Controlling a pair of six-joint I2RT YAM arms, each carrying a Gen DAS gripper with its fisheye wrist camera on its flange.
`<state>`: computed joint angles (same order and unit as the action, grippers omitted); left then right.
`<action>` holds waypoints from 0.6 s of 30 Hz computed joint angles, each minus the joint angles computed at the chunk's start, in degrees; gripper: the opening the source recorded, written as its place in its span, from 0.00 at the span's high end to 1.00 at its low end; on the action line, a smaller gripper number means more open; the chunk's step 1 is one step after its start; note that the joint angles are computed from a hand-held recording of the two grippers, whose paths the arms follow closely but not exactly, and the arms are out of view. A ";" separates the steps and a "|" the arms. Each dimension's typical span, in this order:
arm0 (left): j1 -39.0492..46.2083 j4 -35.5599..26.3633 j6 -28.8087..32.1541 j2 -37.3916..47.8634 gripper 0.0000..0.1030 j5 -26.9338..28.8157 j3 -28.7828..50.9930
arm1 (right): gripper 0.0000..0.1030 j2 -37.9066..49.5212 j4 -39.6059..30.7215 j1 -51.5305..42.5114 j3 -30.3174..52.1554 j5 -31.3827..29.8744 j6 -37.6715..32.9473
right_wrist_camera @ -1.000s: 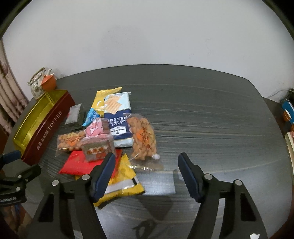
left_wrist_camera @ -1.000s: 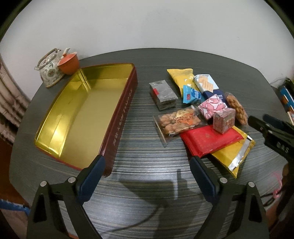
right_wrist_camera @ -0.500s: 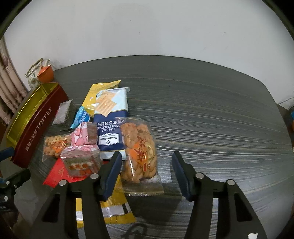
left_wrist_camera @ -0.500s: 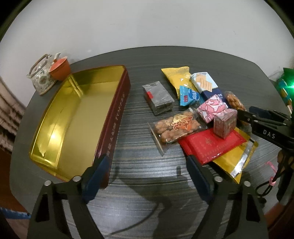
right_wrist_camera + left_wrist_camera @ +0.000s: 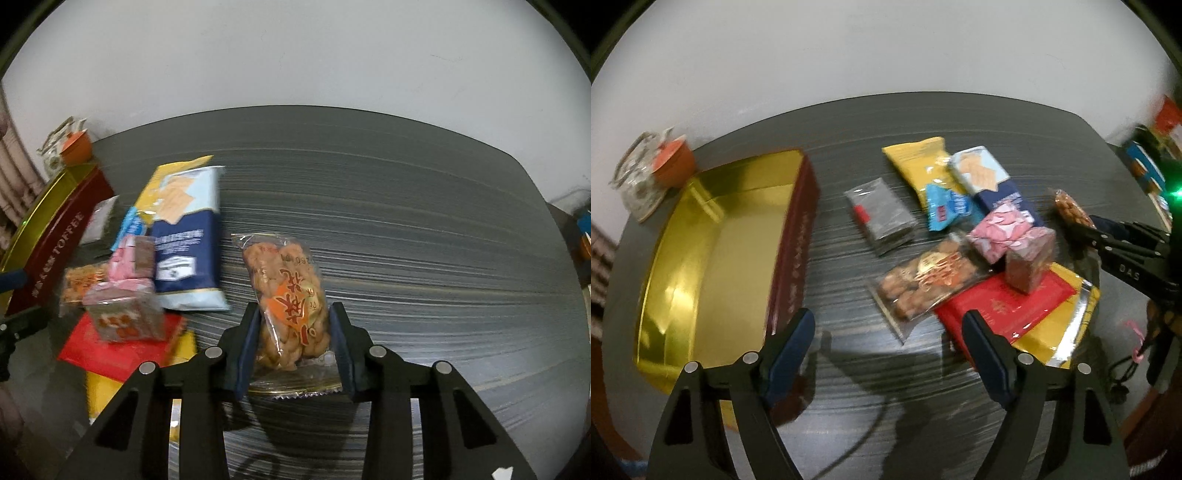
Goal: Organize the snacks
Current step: 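Grasp the clear dough-stick bag with the right gripper while the left gripper approaches another, then grasp the second clear dough-stick bag with the left gripper and lift it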
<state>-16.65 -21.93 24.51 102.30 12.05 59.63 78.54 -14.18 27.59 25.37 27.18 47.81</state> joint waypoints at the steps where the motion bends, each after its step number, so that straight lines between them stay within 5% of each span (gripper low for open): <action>1: -0.19 -0.10 0.63 0.49 0.21 0.44 0.50 | 0.66 -0.48 -0.27 -0.18 -0.50 0.29 0.13; 18: -3.53 -8.02 9.01 13.61 0.32 -1.79 14.20 | 0.64 -0.99 2.18 2.91 -4.63 4.42 4.03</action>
